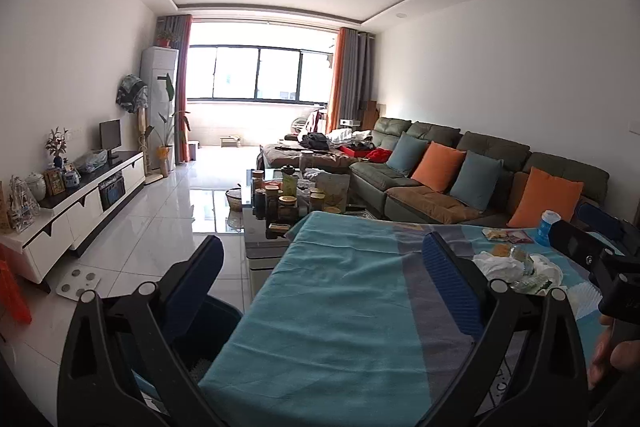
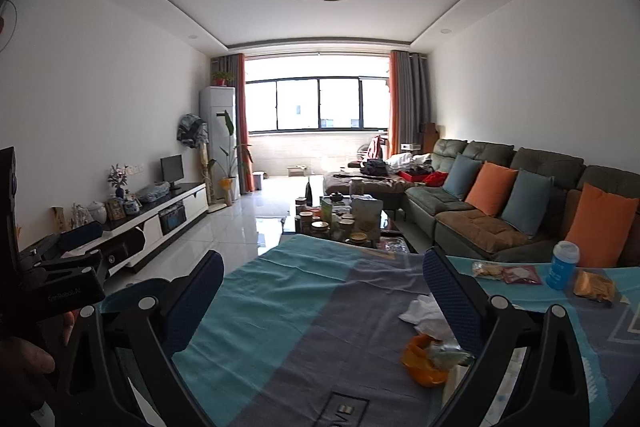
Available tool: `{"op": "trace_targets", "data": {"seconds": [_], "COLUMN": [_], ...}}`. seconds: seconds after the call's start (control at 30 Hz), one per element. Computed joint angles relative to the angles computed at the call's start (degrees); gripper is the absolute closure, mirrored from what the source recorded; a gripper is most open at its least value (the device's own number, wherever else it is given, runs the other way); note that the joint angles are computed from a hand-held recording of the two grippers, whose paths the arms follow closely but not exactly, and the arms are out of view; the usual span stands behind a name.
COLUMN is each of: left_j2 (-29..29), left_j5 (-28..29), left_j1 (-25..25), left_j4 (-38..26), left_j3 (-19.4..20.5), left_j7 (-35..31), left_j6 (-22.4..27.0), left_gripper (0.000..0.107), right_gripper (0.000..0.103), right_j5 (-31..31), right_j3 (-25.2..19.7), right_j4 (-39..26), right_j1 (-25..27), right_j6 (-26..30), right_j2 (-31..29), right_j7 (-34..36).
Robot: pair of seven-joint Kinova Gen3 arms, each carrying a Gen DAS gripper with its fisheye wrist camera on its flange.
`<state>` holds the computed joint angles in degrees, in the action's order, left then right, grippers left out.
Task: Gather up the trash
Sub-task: 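Move both tools back over the table toward the remaining trash, then grasp the white blue-dotted paper bag with the right tool while the left tool grasps white tissue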
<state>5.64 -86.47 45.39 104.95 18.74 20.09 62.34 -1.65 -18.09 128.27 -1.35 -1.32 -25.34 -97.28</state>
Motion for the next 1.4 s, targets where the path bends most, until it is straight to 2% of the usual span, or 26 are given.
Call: {"op": "trace_targets", "data": {"seconds": [0.13,0.37,0.53,0.6,0.7,0.77,0.93,1.07,1.2,1.4], "left_j2": [1.6,5.13,8.91,10.46,12.15,12.68,13.8,14.73,15.74,18.18], "left_j5": [-0.21,0.13,0.22,1.58,4.38,7.07,9.3,13.07,17.48,24.66], "left_j1": [0.3,1.11,2.94,4.05,4.94,5.09,8.0,8.94,9.14,7.97], "left_j4": [-1.3,-3.43,-6.42,-8.29,-10.91,-12.49,-14.42,-16.1,-18.26,-22.67], "left_j3": [0.09,-1.46,-3.38,-4.11,-5.23,-5.45,-8.81,-10.98,-12.69,-14.3], "left_j7": [0.17,-1.43,-4.52,-6.8,-9.96,-13.37,-15.91,-18.94,-23.48,-32.07], "left_j6": [-4.68,-17.01,-23.82,-25.14,-27.79,-28.19,-28.63,-28.75,-29.2,-30.87], "left_gripper": [0.01,0.01,0.01,0.01,0.01,0.01,0.01,0.01,0.01,0.01], "right_gripper": [0.007,0.007,0.007,0.007,0.007,0.007,0.007,0.007,0.007,0.007], "right_j5": [-0.13,1.39,3.2,3.5,3.92,4.27,4.64,5.57,6.45,7.24], "right_j3": [-0.33,3.63,8.19,8.24,9.57,10.2,9.37,7.07,5.41,5.7], "right_j4": [1.96,5.05,5.79,5.88,6.37,6.86,6.98,6.78,6.36,5.41], "right_j1": [5.34,10.92,13.17,14.76,14.12,13.16,10.58,10.42,10.24,8.97], "right_j6": [2.13,7.39,11.1,12.25,12.91,13.08,13.38,12.85,12.63,12.11], "right_j2": [-2.58,-6.54,-7.06,-7.2,-7.05,-6.83,-4.65,-2.14,-0.51,2.28], "right_j7": [-0.18,-1.08,-1.43,-2.32,-2.83,-2.86,-3.27,-3.75,-4.33,-4.72]}}
